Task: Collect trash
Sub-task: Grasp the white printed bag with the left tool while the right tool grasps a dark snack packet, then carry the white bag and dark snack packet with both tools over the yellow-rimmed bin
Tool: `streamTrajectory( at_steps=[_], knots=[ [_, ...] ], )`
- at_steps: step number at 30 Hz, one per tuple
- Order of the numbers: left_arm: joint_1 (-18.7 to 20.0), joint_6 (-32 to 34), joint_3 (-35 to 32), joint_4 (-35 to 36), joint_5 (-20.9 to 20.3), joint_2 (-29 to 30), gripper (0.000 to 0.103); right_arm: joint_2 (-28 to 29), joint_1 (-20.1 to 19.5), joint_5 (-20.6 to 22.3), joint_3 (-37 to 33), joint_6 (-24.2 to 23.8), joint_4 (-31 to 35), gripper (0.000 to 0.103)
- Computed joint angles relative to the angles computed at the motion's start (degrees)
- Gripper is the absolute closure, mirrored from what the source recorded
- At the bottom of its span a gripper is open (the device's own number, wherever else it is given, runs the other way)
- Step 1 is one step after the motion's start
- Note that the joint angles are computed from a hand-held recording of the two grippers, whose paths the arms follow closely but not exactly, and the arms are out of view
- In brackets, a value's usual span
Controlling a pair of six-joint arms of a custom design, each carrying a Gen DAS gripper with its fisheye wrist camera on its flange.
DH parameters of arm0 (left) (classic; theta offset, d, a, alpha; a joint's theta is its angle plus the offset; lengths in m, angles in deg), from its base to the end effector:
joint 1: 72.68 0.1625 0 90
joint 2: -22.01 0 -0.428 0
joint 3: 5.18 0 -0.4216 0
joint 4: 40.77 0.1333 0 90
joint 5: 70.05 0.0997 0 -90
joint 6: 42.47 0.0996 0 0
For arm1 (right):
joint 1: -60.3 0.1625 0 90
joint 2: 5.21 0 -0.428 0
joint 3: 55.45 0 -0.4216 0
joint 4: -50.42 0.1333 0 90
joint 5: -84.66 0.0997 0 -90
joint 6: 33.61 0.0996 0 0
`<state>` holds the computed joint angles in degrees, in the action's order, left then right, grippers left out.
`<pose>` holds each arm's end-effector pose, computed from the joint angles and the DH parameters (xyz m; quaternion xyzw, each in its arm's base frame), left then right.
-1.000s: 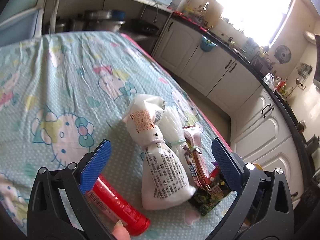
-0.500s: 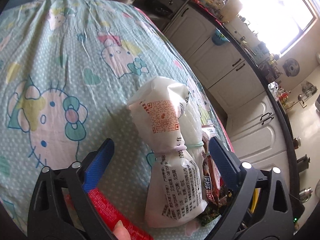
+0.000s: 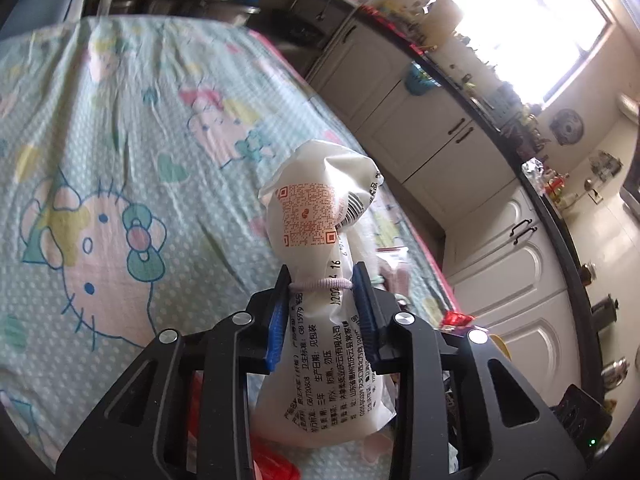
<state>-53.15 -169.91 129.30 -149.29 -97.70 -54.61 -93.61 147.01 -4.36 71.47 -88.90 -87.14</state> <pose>-0.2757 -0.3329 0.1229 -0.2311 0.7912 -0.5263 0.2086 0.1086 -0.4629 0.2451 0.4376 -0.8957 0.0729 0.0311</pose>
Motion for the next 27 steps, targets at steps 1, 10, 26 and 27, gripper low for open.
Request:
streamTrajectory(
  at_steps=[1,10,26,27],
  knots=[
    [-0.6,-0.7,-0.5,1.6,0.3,0.2,0.079,-0.6,-0.1,0.3,0.2,-0.2,0.2,0.091],
    [-4.6,-6.3,-6.0,14.3,2.4,2.9,0.080,-4.6,-1.5,1.6,0.9,-1.6,1.6,0.091],
    [-6.9,3.1,-11.5,11.6,2.8,10.6,0.080,-11.1,-5.0,5.4,0.4,-3.2,5.3,0.091],
    [-6.9,3.7,-11.7,11.1,2.9,10.9,0.080,-11.3,-5.2,5.4,0.3,-3.1,5.5,0.091]
  ],
)
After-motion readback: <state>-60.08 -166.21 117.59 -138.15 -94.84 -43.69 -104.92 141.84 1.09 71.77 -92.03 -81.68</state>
